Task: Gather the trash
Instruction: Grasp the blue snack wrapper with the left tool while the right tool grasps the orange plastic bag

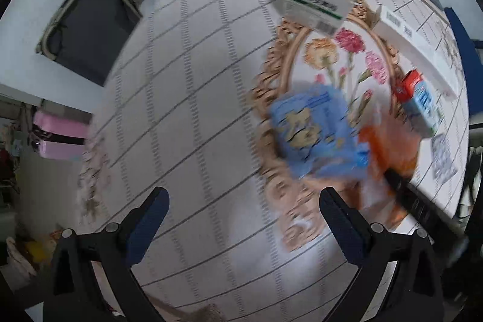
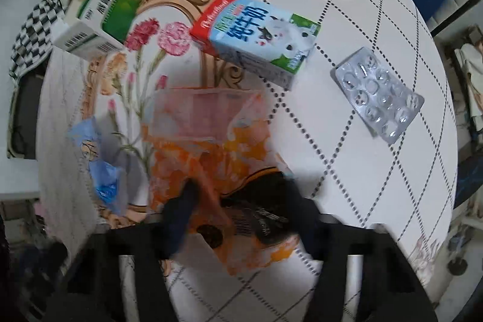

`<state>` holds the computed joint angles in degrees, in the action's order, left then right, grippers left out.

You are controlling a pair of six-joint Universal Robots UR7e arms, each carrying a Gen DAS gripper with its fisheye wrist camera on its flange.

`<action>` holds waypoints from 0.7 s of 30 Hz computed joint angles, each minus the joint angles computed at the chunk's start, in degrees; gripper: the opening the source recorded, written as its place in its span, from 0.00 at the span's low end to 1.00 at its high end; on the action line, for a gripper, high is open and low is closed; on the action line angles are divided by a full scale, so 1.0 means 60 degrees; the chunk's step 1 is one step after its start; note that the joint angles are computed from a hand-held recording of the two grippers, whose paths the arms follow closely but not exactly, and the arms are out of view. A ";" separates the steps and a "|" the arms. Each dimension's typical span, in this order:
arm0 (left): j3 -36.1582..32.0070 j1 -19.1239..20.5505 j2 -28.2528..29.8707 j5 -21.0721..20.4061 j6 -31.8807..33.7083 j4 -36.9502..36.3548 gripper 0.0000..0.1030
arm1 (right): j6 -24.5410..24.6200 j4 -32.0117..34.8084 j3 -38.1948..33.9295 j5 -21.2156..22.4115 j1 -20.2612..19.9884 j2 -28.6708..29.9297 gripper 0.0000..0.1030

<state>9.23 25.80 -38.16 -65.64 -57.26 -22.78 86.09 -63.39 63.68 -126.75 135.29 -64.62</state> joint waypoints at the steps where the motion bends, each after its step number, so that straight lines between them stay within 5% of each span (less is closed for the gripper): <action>1: -0.0144 0.0064 0.0155 -0.0109 0.0026 -0.0129 0.99 | -0.0034 -0.0127 0.0128 -0.0009 -0.0003 -0.0114 0.31; 4: 0.0075 0.0298 0.0246 -0.0640 -0.0112 -0.0800 0.99 | 0.0220 0.0412 0.0097 0.0013 0.0045 -0.0333 0.21; 10: 0.2219 0.0792 -0.0411 -0.1783 -0.0606 -0.2953 0.97 | 0.0894 0.0722 0.0520 0.0178 0.0016 -0.0991 0.21; 11: 0.2496 0.0829 -0.0507 -0.1745 -0.0661 -0.3122 0.86 | 0.0890 0.0673 0.0624 0.0211 -0.0033 -0.1071 0.21; 12: 0.2763 0.0846 -0.0623 -0.1648 -0.0707 -0.3260 0.63 | 0.0892 0.0687 0.0645 0.0199 -0.0048 -0.1089 0.21; 14: 0.3295 0.0863 -0.0915 -0.1498 -0.0705 -0.3602 0.50 | 0.0882 0.0924 0.0523 0.0105 -0.0064 -0.0968 0.21; 18: 0.3648 0.0579 -0.1192 -0.0815 -0.0008 -0.3630 0.07 | 0.0943 0.1216 0.0282 0.0053 -0.0078 -0.0682 0.20; 21: 0.3729 0.0270 -0.1266 -0.0227 0.0700 -0.3237 0.07 | 0.0946 0.1191 0.0232 0.0021 -0.0060 -0.0578 0.16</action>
